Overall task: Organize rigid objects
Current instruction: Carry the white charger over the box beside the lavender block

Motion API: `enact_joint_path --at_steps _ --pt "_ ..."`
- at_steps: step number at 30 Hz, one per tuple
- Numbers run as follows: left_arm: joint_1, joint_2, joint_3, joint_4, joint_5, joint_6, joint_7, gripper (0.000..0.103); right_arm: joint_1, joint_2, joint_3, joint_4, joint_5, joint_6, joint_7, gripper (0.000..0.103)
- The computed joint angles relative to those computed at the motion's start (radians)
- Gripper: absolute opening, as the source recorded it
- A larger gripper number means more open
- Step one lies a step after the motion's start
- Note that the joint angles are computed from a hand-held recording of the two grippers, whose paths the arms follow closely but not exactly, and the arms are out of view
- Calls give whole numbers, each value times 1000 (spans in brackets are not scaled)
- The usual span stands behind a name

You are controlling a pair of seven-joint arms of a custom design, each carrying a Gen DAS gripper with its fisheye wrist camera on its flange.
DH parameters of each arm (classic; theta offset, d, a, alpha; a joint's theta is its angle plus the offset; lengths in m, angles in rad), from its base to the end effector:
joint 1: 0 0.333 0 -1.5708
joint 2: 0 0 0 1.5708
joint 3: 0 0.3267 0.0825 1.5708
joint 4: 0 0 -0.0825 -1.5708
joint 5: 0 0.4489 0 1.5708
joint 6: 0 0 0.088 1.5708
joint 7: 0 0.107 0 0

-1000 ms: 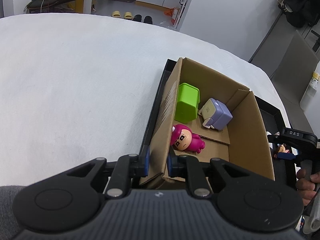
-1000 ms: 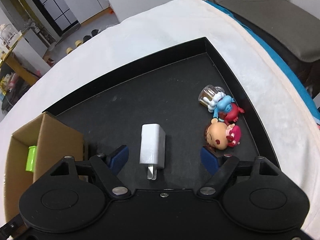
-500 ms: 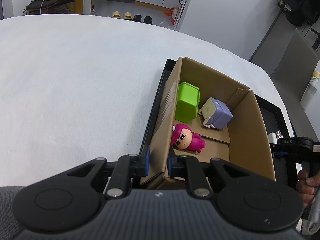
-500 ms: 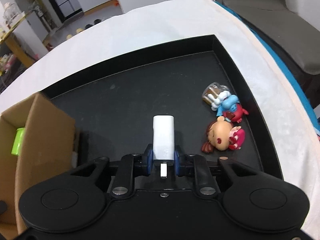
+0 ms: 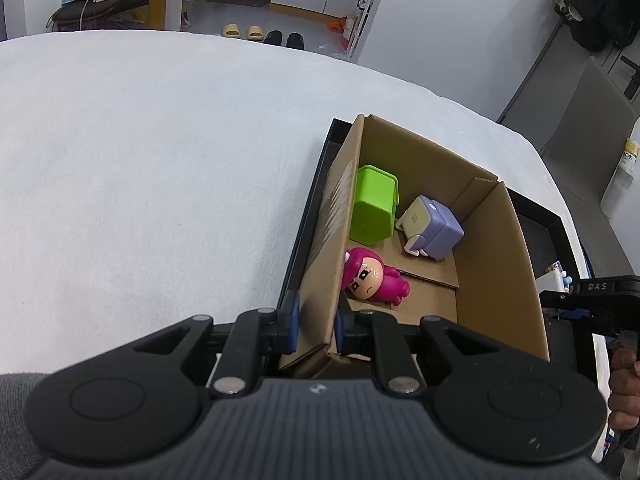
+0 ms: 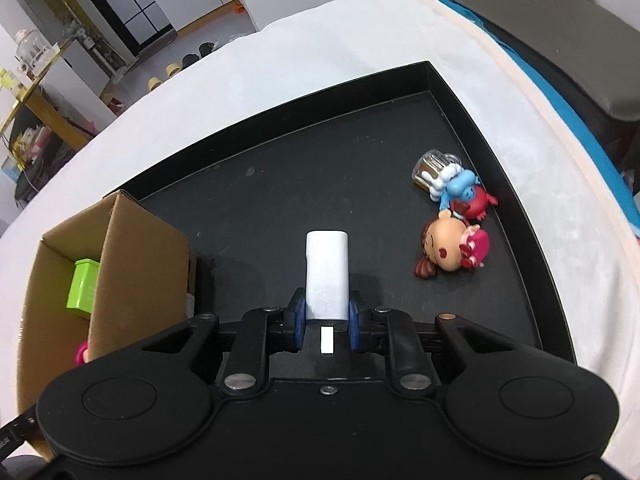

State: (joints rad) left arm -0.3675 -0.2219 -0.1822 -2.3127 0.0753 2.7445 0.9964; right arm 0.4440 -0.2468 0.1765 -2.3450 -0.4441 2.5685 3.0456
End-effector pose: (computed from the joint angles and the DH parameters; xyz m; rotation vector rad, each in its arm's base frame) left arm 0.4865 -0.3057 0.4846 -1.9197 2.0062 -0.8817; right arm 0.4472 0.3309 0.4560 -1.2903 2.2514 -0.3147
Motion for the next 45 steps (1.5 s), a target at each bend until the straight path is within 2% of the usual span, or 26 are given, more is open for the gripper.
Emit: enact_joint_path --at_steps 9,25,38,45 --pt "-3 -3 5 -4 -12 3 8 16 19 -44 -9 -21 39 22 -40 20" --pt "-17 -12 17 -11 -58 11 37 17 33 -76 14 29 53 -27 -58 20" --pt "-26 -14 28 -17 -101 21 74 18 44 -3 32 155 23 -50 -63 20" --pt "-30 -16 33 -23 -122 32 84 18 60 60 33 230 27 -59 -107 21"
